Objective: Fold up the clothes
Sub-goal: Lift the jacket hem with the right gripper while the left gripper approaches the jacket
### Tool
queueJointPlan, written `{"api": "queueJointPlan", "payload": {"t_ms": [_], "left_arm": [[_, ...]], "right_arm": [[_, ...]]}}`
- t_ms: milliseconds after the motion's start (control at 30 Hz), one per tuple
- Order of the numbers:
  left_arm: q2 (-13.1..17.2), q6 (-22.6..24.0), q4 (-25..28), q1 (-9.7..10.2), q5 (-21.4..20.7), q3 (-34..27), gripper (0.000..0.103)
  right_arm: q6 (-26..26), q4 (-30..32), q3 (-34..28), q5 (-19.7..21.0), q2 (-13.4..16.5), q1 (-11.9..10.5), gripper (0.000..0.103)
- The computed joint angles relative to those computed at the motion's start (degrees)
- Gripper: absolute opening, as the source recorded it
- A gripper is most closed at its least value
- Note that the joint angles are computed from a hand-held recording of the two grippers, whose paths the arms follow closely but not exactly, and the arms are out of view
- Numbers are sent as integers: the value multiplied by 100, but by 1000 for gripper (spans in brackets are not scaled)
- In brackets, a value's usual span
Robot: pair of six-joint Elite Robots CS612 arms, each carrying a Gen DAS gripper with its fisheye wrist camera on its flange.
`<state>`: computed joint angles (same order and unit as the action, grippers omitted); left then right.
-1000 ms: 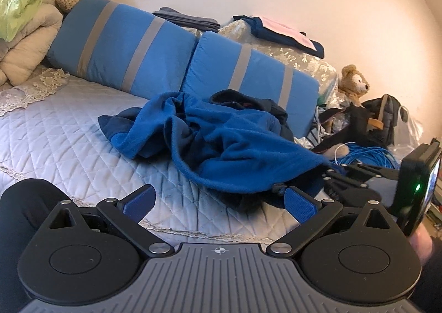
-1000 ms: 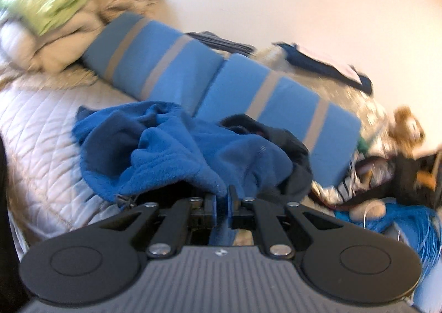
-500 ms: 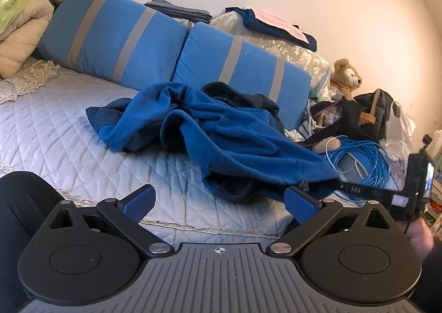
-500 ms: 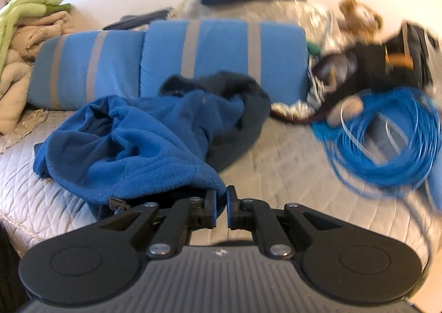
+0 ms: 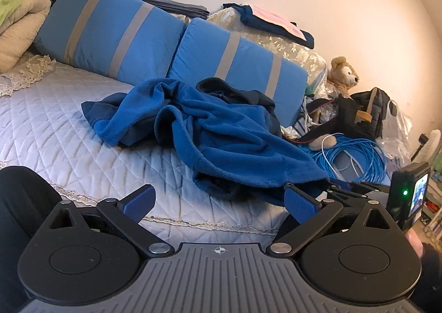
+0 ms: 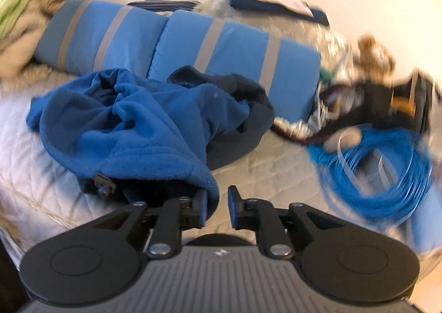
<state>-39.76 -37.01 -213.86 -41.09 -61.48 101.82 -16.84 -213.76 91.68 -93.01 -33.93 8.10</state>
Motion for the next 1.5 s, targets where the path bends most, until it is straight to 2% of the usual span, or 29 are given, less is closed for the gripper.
{"api": "queueJointPlan", "payload": {"t_ms": [100, 233, 300, 433, 533, 700, 867, 933, 1000, 1033, 1100, 1300, 1500], "left_arm": [[-5, -22, 32, -14, 12, -5, 102], [-7, -44, 64, -17, 15, -18, 102], [-8, -55, 73, -15, 18, -18, 102], [-15, -103, 104, -27, 76, -14, 102], [-13, -120, 121, -27, 100, -22, 102], [-15, -156, 126, -24, 108, -14, 102], [-16, -185, 110, -15, 86, 0, 102], [-15, -197, 123, -14, 87, -3, 102], [-9, -206, 131, -10, 75, -7, 102], [-5, -211, 133, -8, 66, -9, 102], [-4, -205, 142, 1, 40, -11, 102], [-18, 140, 71, 67, 32, -66, 102], [-77, 1081, 42, 124, 338, -282, 102]], "right_arm": [[-704, -364, -87, -216, 124, 83, 45], [-1729, -835, -222, -343, 302, 182, 51], [-2182, -1029, -279, -329, 380, 221, 55], [-2911, -1350, -355, -222, 502, 293, 55], [-3145, -1442, -365, -99, 534, 339, 55], [-3194, -1415, -352, 127, 542, 396, 55], [-3385, -1418, -421, -6, 594, 454, 53], [-3445, -1442, -400, -15, 591, 452, 50], [-3561, -1456, -379, 8, 587, 444, 38], [-3579, -1462, -372, 7, 589, 443, 35], [-3447, -1415, -353, -3, 570, 437, 13], [-2494, -1410, -333, 52, 395, 329, 11], [-1292, -831, -342, 45, 69, 107, 11]]}}
